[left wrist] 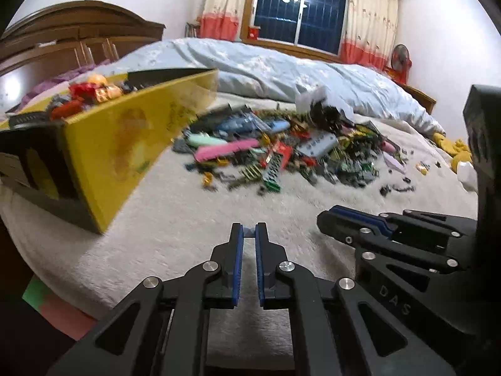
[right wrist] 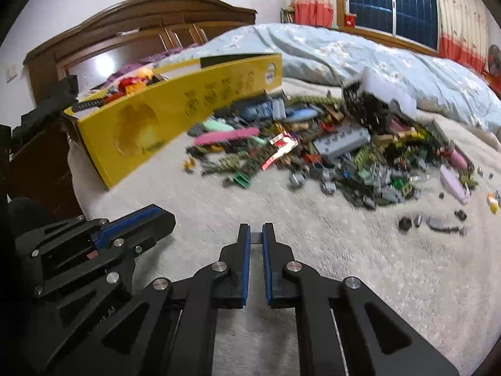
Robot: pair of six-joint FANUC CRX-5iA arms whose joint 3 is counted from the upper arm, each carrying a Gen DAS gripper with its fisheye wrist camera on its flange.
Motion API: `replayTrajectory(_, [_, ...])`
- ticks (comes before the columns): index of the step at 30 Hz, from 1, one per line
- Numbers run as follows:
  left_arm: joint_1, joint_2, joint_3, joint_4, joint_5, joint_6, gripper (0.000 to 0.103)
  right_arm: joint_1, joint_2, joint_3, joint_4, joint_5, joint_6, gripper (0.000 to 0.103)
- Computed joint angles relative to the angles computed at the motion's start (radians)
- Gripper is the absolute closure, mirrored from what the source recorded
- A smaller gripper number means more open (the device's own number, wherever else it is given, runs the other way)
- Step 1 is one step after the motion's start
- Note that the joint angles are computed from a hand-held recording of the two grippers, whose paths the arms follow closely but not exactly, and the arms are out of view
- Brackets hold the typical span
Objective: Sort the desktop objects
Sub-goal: 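Carry the grey brick in the right tool over the yellow box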
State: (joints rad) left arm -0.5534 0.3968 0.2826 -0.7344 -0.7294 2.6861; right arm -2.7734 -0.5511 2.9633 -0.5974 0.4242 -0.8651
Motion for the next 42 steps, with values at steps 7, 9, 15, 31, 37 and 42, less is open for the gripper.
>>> replayTrajectory(7, [-0.026, -0.020, -0.007, -0.073, -0.036, 0.048, 0.095, 0.030, 0.031, 0.041, -0.072, -0.069, 0.113, 0.096])
replayTrajectory(9, [-0.037, -0.032, -0.017, -0.109, -0.036, 0.078, 0.095, 0.046, 0.042, 0.076, -0.154, -0.108, 0.215, 0.096])
replayTrajectory(15, [-0.038, -0.067, -0.048, -0.156, -0.015, 0.123, 0.095, 0.105, 0.061, 0.150, -0.485, -0.182, 0.548, 0.096])
replayTrajectory(31, [-0.066, -0.174, -0.116, -0.478, -0.153, 0.347, 0.095, 0.177, -0.056, -0.064, -0.595, -0.069, 0.600, 0.096])
replayTrajectory(37, [-0.069, -0.179, -0.130, -0.556, -0.202, 0.353, 0.096, 0.227, -0.096, -0.102, -0.729, -0.104, 0.795, 0.096])
replayTrajectory(42, [0.017, -0.161, -0.110, -0.435, -0.180, 0.257, 0.096, 0.192, -0.217, -0.306, -0.484, 0.015, 0.572, 0.096])
